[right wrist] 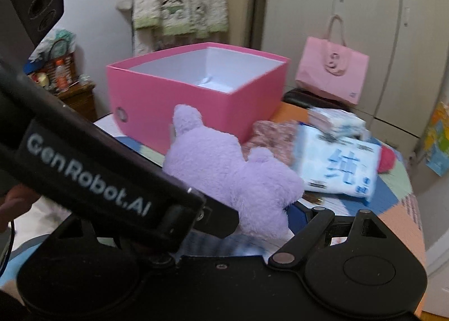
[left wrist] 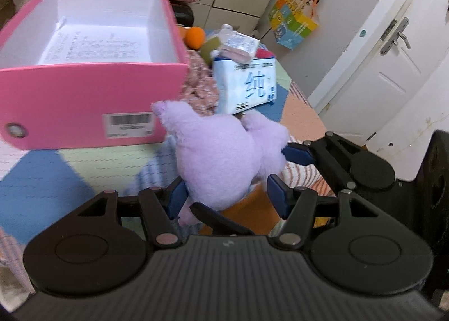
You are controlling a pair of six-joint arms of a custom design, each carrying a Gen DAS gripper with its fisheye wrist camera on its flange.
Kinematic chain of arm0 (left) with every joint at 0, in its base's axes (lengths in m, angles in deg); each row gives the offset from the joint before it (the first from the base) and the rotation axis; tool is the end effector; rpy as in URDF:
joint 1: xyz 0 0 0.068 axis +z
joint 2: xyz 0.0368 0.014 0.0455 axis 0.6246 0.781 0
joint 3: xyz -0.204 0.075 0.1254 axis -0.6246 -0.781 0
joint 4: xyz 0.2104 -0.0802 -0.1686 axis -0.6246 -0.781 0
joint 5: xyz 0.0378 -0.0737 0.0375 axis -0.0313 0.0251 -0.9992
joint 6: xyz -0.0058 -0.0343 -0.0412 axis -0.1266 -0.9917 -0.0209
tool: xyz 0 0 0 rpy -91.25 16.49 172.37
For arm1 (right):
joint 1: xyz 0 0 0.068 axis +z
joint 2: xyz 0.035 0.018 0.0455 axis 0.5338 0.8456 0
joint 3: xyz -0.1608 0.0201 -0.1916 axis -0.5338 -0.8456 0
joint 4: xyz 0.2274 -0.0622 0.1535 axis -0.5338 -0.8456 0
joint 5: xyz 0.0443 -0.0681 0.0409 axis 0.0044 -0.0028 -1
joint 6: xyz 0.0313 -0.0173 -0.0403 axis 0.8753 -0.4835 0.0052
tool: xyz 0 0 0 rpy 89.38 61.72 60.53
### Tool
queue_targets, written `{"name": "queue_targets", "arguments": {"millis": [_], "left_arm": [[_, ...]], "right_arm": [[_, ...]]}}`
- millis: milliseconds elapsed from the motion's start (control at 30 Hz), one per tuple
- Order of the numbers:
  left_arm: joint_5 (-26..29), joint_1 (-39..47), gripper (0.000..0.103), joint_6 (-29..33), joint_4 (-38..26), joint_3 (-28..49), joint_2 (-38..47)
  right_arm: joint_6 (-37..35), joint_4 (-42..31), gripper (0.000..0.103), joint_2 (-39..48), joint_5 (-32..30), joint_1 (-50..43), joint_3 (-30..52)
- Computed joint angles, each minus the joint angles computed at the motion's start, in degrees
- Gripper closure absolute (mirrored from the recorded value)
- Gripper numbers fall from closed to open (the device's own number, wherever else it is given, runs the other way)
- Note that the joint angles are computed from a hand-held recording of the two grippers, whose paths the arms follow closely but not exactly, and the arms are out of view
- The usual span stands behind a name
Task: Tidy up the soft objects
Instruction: 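Carry the bunny with the left gripper over the pink shoebox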
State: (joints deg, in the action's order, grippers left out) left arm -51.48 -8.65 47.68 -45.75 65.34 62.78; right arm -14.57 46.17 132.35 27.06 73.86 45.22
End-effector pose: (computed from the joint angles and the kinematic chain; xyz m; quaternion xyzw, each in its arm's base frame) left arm 0.2242 -0.2497 0.1174 0.2107 0.8997 -0.2667 0.2740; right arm 0.1761 0.1371 0.0640 -0.1309 0.8838 0.0242 0.4485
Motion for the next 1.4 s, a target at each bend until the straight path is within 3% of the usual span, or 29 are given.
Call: {"name": "queue_targets", "arguments": {"millis": [267, 400, 633, 767, 1033, 1167, 1200, 1267, 1400], "left_arm": [[5.5, 8.0, 0.044, 5.4, -12.2, -0.4, -9.6], [7.3, 11.5, 0.044, 6.4, -17.1, 3.2, -8.4], [7.3, 15.8, 0.044, 10.1, -20.3, 8.0, -8.2], [7.6, 17.6, 0.043, 12.2, -21.2, 12.7, -6.5], [6.2, 20.8, 0.042, 17.5, -19.4, 25.2, 3.3], [8.5, 22.5, 0.042, 17.1, -19.2, 33.5, 11.9], [9.0, 23.0, 0.042, 16.8, -19.4, 35.9, 14.3], [9.5, 23.9, 0.042, 16.5, -19.8, 39.5, 17.8], [14.7, 26.6, 0.042, 15.9, -22.0, 48.0, 25.6]], "right_arm": [[-2.2, -11.6, 0.013, -2.9, -4.5, 1.9, 9.2], [-5.1, -11.4, 0.013, -0.1, -5.6, 2.1, 13.1], [-8.9, -10.0, 0.013, 4.7, -6.9, 0.0, 20.0], [-10.1, -11.3, 0.012, 6.8, -11.5, -4.6, 25.0], [-15.1, -13.0, 0.012, 15.2, -23.1, -14.2, 37.2], [-17.0, -15.0, 0.013, 21.9, -26.3, -17.8, 44.7], [-17.7, -15.5, 0.014, 23.3, -26.9, -18.6, 46.4], [-18.6, -18.6, 0.026, 26.4, -29.1, -20.5, 50.9], [-17.8, -24.0, 0.033, 32.2, -34.4, -24.2, 58.8]]}}
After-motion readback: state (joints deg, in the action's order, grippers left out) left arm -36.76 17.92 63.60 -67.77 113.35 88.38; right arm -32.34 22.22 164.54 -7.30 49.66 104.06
